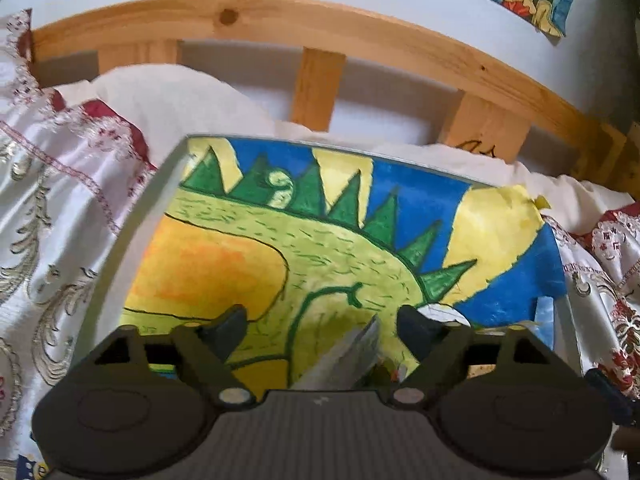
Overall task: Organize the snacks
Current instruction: 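Lower both held snacks into the dinosaur tray and open both grippers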
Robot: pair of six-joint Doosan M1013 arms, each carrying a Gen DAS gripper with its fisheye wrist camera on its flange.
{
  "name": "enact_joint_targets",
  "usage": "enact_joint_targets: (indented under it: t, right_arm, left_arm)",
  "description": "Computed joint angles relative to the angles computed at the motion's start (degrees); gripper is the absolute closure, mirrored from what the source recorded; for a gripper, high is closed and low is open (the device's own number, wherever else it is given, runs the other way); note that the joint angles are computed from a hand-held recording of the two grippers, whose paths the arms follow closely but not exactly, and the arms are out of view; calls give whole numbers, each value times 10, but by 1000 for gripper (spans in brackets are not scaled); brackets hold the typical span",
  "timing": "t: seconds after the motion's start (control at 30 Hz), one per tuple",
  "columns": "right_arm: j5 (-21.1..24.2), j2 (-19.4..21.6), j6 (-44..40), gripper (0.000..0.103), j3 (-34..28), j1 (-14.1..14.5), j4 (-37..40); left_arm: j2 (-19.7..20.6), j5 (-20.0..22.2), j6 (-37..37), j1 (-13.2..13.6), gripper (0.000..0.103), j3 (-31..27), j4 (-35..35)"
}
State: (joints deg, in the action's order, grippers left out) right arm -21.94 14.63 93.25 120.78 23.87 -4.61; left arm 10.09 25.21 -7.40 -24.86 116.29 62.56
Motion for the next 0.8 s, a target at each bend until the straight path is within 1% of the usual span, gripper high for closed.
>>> enact_joint_targets:
  t: [0.13,0.23,0.3,0.4,0.63,0.8]
  right_arm:
    - [-6,-6,1,12,4,1,2]
    - [-11,-11,4,12,7,2,5]
    - [-19,-14,-11,11,10,3,18]
    - [-34,-21,-28,7,16,4,37]
    - [-60,-47,-39,5,34,7,51]
    - [-69,-75,-43,2,55,9,51]
  left_arm:
    - [-6,8,-14,-1,15,4,10]
    - [-15,15,-53,-6,13,13,50]
    - [-22,21,-75,-10,10,20,75]
    - [-35,34,-118,-19,7,33,121]
    - [-74,64,-179,-47,3,69,198]
    - [-106,96,-220,-74,1,102,244]
